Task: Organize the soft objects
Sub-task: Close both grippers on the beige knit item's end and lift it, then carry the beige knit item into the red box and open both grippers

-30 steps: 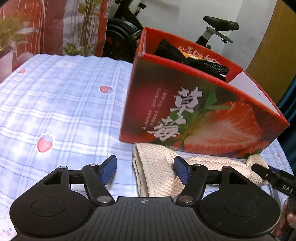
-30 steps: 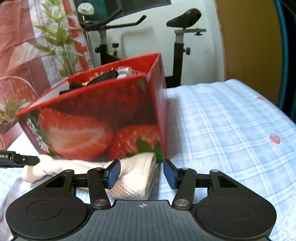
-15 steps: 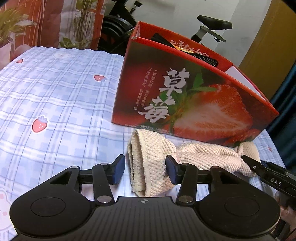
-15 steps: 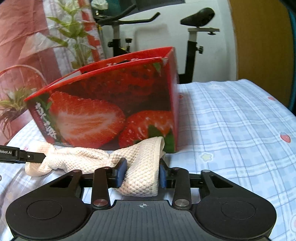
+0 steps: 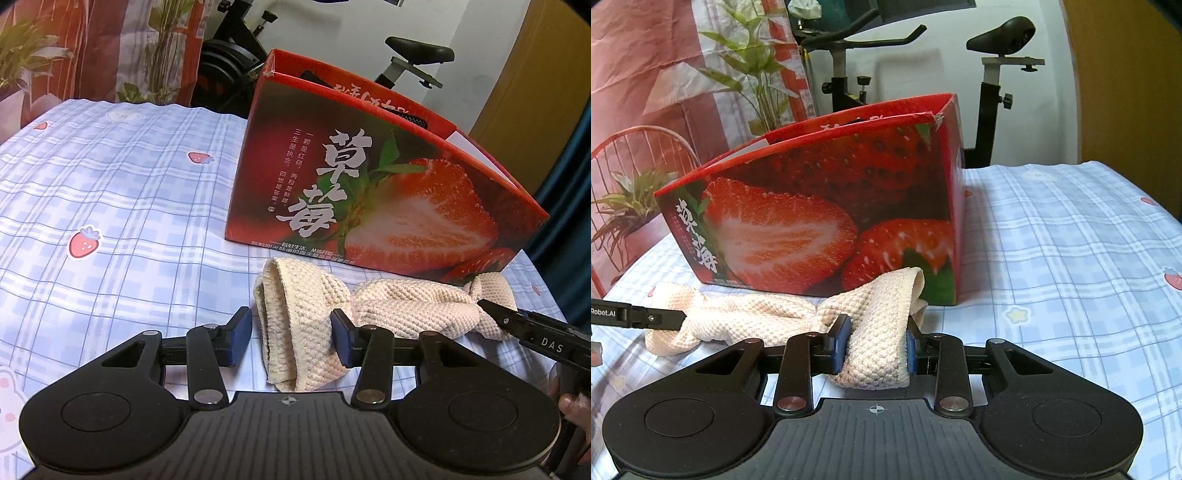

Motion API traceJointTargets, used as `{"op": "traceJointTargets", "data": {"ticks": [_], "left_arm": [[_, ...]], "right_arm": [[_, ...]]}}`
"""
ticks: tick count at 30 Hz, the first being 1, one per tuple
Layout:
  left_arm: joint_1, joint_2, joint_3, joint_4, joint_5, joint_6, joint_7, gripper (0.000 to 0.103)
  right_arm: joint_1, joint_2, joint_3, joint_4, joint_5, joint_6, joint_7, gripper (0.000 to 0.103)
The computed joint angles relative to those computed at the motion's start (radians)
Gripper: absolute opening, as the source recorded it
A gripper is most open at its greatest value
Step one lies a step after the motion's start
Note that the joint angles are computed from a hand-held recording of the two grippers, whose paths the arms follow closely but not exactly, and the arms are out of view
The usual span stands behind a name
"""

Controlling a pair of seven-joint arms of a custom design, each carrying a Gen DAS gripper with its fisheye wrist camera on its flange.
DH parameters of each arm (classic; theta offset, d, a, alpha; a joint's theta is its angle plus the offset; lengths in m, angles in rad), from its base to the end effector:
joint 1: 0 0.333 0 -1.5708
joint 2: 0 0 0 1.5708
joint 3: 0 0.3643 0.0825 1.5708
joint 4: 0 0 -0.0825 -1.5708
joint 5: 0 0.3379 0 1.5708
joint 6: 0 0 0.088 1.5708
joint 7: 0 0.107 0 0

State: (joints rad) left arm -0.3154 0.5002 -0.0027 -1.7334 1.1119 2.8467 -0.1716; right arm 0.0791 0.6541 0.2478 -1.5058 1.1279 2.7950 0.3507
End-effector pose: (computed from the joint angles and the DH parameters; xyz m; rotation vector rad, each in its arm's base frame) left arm 0.6307 -0.2575 0.4101 -2.1384 1.3583 -0.8850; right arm 0.7189 0.1499 0.4006 -1.8756 1.1533 -0.2607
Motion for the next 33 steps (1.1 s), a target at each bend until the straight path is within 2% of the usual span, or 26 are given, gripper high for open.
{"op": "traceJointTargets", "data": {"ticks": [7, 9, 11, 12, 14, 16, 18, 21, 24, 33], "left_arm": [[0.004, -0.005, 0.006, -0.011, 0.01, 0.027, -0.029, 0.047], [0.014, -0.01, 0.0, -0.02, -0.004, 0.038, -0.028, 0.041], [0.021, -0.011, -0.002, -0.025, -0.012, 0.061, -0.028, 0.028], [0.017, -0.011, 0.0, -0.026, -0.013, 0.059, -0.029, 0.025], [-0.007, -0.016, 0.011, -0.022, 0.001, 0.021, -0.036, 0.017], [-0.019, -0.02, 0.003, -0.016, 0.005, -0.021, -0.021, 0.014], [-0.021, -0.026, -0.01, -0.012, -0.001, -0.056, 0.005, 0.014], [-0.015, -0.039, -0.019, -0.021, 0.003, -0.055, 0.004, 0.014], [-0.017, -0.058, -0.022, -0.032, 0.02, -0.062, -0.005, 0.014], [-0.017, -0.114, -0.02, -0.038, 0.17, -0.052, -0.148, 0.014]], "right_arm": [[-0.007, 0.004, 0.002, 0.006, 0.005, -0.015, 0.005, 0.029], [-0.009, 0.004, 0.003, 0.007, 0.007, -0.021, 0.007, 0.029], [-0.015, 0.005, 0.004, 0.01, 0.007, -0.042, 0.009, 0.028], [-0.016, 0.005, 0.004, 0.01, 0.009, -0.049, 0.007, 0.028], [-0.021, 0.002, 0.007, 0.008, 0.018, -0.058, -0.003, 0.024], [-0.032, -0.001, 0.016, 0.005, 0.038, -0.074, -0.031, 0.02], [-0.048, -0.013, 0.035, -0.01, 0.082, -0.082, -0.107, 0.019], [-0.046, -0.034, 0.035, -0.034, 0.142, -0.073, -0.186, 0.018], [-0.033, -0.05, 0.021, -0.046, 0.172, -0.07, -0.213, 0.018], [-0.02, -0.099, -0.005, -0.066, 0.244, -0.096, -0.248, 0.018]]}}
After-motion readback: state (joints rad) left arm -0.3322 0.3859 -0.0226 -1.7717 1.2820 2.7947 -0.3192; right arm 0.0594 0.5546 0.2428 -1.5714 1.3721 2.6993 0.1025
